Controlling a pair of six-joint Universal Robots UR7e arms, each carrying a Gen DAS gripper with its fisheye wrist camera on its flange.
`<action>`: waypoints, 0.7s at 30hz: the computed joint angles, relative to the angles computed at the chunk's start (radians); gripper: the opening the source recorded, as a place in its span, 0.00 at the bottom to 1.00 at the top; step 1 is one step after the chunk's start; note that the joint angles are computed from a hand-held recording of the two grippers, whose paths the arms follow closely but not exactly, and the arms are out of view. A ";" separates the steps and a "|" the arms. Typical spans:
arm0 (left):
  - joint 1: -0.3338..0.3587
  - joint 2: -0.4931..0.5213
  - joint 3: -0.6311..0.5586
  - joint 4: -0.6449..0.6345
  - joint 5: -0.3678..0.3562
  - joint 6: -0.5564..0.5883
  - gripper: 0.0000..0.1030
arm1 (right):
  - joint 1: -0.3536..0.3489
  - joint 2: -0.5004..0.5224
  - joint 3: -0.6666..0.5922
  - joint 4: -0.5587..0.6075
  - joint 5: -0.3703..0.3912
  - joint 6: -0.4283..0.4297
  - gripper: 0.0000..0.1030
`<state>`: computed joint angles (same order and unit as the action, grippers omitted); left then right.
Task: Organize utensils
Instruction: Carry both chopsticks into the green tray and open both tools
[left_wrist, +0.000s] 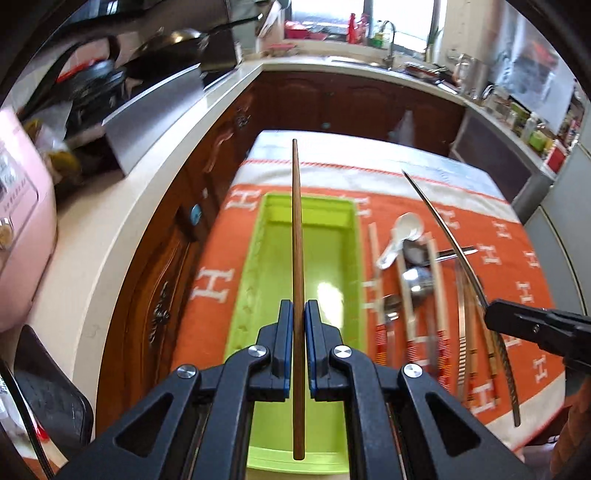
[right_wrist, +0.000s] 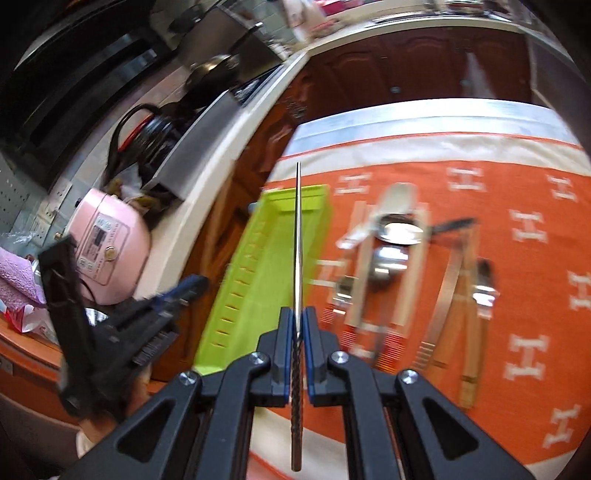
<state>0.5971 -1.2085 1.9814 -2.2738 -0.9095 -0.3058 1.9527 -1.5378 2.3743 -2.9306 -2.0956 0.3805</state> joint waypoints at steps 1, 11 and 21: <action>0.009 0.002 0.003 0.001 -0.003 0.003 0.04 | -0.005 0.036 -0.012 -0.029 0.020 -0.006 0.05; 0.074 0.020 0.020 -0.007 -0.041 0.046 0.04 | -0.111 0.314 -0.107 -0.173 0.122 0.035 0.06; 0.098 0.032 0.001 0.002 -0.030 -0.006 0.06 | -0.163 0.363 -0.134 -0.165 0.224 0.062 0.09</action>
